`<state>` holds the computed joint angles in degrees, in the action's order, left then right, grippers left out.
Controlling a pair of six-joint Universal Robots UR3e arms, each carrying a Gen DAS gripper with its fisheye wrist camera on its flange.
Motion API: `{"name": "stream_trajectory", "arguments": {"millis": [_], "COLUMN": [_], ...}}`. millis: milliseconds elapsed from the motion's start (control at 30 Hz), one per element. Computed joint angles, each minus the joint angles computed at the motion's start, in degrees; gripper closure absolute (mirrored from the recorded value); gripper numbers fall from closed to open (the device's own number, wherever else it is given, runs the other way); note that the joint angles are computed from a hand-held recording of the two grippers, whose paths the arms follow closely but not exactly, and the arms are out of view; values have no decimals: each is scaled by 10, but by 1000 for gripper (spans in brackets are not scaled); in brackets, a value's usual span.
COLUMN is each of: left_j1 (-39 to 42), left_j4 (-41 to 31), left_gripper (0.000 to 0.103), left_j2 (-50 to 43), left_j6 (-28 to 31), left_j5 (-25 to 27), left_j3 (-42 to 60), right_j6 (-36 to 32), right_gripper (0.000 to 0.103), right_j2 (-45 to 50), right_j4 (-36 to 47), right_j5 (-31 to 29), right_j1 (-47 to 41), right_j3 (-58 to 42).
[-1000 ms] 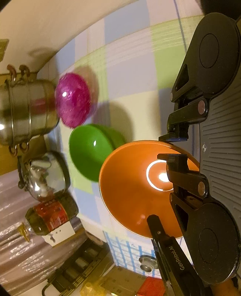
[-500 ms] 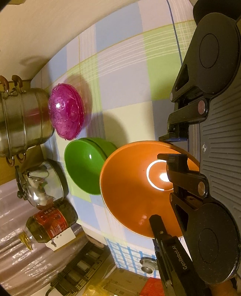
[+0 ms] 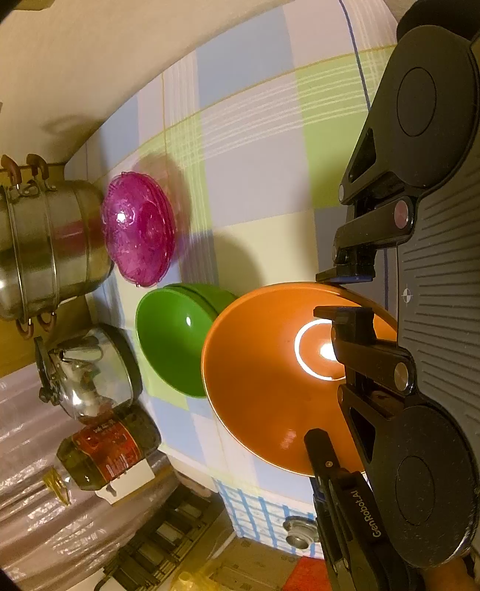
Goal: Organize plates and bowls
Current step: 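Lower the orange bowl into the green bowls and open both grippers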
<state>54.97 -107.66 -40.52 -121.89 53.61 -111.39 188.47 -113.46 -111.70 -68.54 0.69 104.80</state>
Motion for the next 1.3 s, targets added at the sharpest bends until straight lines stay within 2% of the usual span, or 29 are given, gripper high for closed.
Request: {"name": "stream_trajectory", "arguments": {"millis": [100,300,667,1067,1300], "left_j1": [-21,-101,-216,-289,-298], "left_j4": [26,154,375,478,503], "left_gripper": [93,93,93,92,93], "left_j2": [-16,-89,-295,-493,-548], "left_j6": [-23,-122,-278,-345,-345], "left_j5": [-1,0,34,89,109], "left_j3": [1,12,92,194,209], "right_j6": [-3,-13,-5,5,-8], "right_gripper": [92,92,92,92,92], "right_j2": [-2,22,194,409,475], "right_j4": [4,0,-49,-40,-42], "right_j5": [4,13,4,-19,-44], "right_j1": [-10,-27,-4,27,48], "right_j3": [-2,-37,-195,-393,-444]}}
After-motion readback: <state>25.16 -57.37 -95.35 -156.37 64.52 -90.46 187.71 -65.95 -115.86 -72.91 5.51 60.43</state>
